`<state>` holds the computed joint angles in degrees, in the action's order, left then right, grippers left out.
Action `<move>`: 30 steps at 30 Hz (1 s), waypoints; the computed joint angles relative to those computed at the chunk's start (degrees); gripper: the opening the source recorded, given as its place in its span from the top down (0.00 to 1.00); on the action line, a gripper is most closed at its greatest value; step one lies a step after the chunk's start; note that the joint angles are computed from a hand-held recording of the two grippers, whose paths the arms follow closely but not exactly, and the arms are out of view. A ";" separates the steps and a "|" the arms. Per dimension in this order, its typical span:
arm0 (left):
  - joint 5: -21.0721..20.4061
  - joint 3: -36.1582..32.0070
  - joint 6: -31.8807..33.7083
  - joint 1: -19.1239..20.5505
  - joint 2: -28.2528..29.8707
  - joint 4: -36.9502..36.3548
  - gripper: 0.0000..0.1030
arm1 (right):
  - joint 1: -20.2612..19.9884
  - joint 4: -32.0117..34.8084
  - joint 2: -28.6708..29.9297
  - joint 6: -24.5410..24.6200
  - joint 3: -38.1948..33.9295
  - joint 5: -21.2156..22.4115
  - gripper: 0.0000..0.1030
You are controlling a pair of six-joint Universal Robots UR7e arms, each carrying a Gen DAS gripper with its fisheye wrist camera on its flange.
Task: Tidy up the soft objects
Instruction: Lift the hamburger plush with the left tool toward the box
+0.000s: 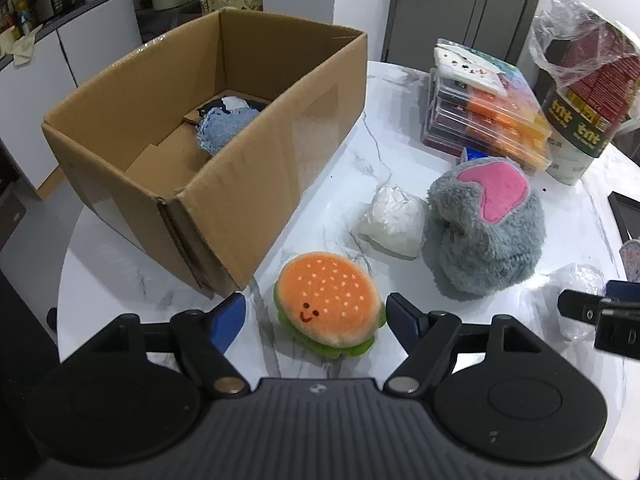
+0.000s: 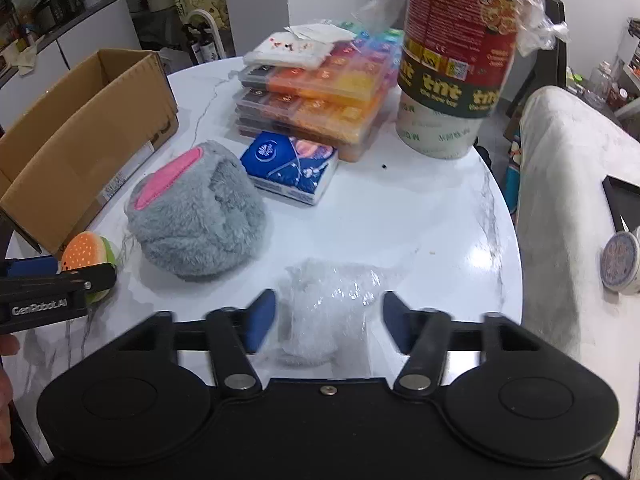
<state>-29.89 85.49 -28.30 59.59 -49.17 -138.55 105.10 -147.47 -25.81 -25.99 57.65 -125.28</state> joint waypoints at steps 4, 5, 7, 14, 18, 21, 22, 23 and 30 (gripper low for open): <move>1.08 -1.16 -0.42 0.25 1.19 1.68 0.26 | 0.08 1.20 1.78 -0.89 -2.03 -2.73 0.31; 1.76 -1.63 -0.66 0.31 1.62 2.56 0.26 | 0.07 1.76 2.26 -1.07 -2.59 -3.53 0.30; 2.37 -1.83 -0.71 0.41 1.98 2.73 0.26 | 0.00 2.92 3.06 -1.20 -3.59 -4.58 0.30; 1.97 -1.26 -1.49 0.19 1.58 2.17 0.45 | -0.22 4.41 2.73 0.11 -3.69 -2.57 0.54; 1.58 -0.89 -3.75 -0.22 0.77 4.93 0.55 | 0.27 4.16 2.23 -0.35 -2.61 -3.05 0.60; 1.20 -0.23 -4.22 -0.57 0.09 5.94 0.57 | 0.64 3.07 1.51 0.18 -1.25 -2.94 0.61; 0.98 0.00 -4.24 -0.67 -0.19 6.16 0.57 | 0.80 2.33 1.21 0.49 -0.64 -3.03 0.62; 0.96 0.24 -4.18 -0.80 -0.45 6.30 0.57 | 0.90 1.72 0.88 0.77 -0.06 -2.86 0.62; -0.03 1.83 -1.21 -1.61 -2.47 4.44 0.57 | 1.55 -3.22 -1.20 2.55 3.71 -1.09 0.62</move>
